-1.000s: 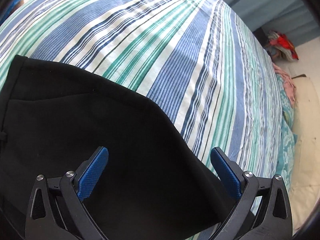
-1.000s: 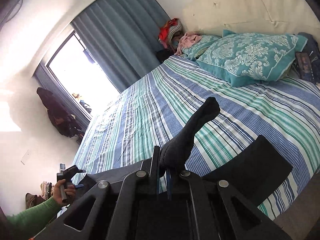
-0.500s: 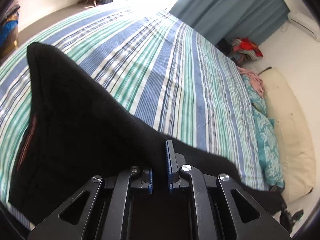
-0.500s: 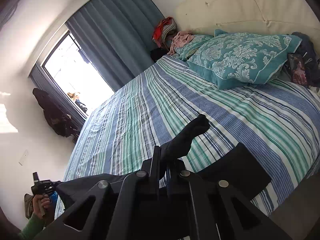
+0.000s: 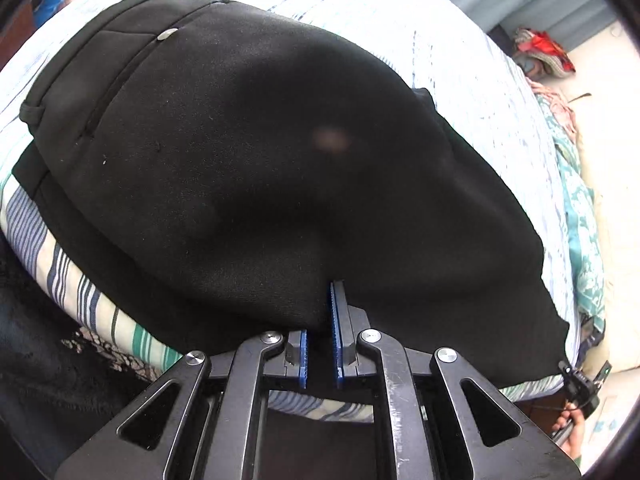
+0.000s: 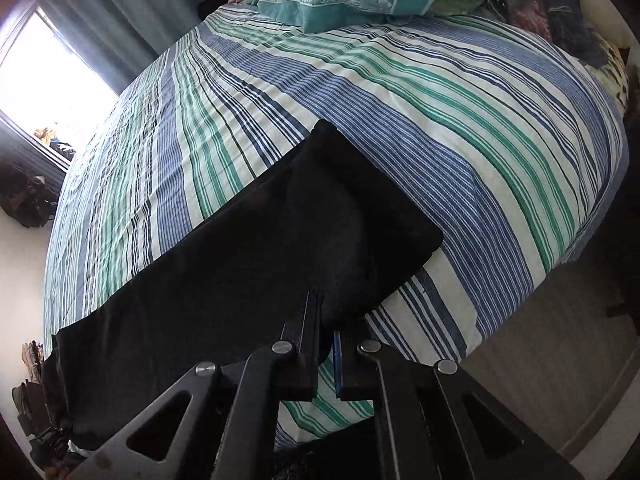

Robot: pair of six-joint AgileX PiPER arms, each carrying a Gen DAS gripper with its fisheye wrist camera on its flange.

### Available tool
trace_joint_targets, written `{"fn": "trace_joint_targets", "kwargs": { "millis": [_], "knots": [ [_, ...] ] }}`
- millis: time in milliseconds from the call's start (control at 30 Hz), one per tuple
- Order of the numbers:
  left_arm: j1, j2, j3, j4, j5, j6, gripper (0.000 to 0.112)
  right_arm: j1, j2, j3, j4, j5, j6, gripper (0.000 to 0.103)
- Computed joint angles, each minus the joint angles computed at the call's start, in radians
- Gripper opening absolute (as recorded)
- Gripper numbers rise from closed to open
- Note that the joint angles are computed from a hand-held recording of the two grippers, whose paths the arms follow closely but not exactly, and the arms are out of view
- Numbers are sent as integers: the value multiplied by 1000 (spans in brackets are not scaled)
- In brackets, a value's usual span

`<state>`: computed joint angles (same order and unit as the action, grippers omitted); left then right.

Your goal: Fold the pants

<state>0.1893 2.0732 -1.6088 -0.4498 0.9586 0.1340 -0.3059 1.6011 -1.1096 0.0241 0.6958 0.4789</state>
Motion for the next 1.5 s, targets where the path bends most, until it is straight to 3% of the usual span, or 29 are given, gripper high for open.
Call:
{"fn": "trace_joint_targets", "kwargs": {
  "millis": [133, 267, 400, 533, 733, 833, 867, 900, 933, 967, 1067, 1200, 1267, 1367, 1433, 1500],
  "knots": [
    [-26, -47, 73, 16, -35, 45, 8, 45, -31, -32, -142, -16, 38, 5],
    [-47, -56, 101, 21, -47, 36, 9, 21, 51, -86, -183, 47, 17, 5],
    [-100, -68, 103, 92, -70, 19, 10, 63, 20, -62, -339, -1, 103, 5],
    [-111, -65, 86, 102, -47, -7, 9, 56, 100, -86, -366, 48, 101, 5],
    [-149, -83, 100, 207, -54, -59, 8, 88, 120, -75, -463, 46, 207, 5],
    [-166, -61, 67, 227, -32, -99, 14, 99, 124, -82, -482, 63, 222, 5],
    [-163, -57, 51, 223, -12, -97, 22, 109, 122, -83, -497, 72, 237, 10],
    [-159, -55, 36, 221, 22, -94, 37, 108, 114, -81, -486, 72, 226, 15],
    [-146, -62, 30, 236, 62, -96, 49, 107, 104, -79, -465, 74, 213, 28],
    [-130, -92, 57, 261, 80, -105, 68, 98, 84, -70, -422, 66, 182, 43],
    [-58, -194, 138, 246, 91, -51, 69, 128, 0, -27, -439, 77, 227, 71],
    [-45, -310, 188, 282, -65, 33, 72, 282, -135, 33, -693, 188, 533, 74],
    [-77, -280, 152, 314, -163, 69, 76, 379, -170, 40, -760, 217, 673, 76],
    [-119, -156, 55, 413, -304, 24, 77, 522, -130, -9, -754, 181, 769, 77],
    [-146, -50, -35, 554, -308, -118, 77, 608, -42, -76, -718, 138, 777, 77],
    [-143, 89, -173, 649, -207, -239, 77, 680, 56, -137, -690, 84, 788, 77]
  ]
}}
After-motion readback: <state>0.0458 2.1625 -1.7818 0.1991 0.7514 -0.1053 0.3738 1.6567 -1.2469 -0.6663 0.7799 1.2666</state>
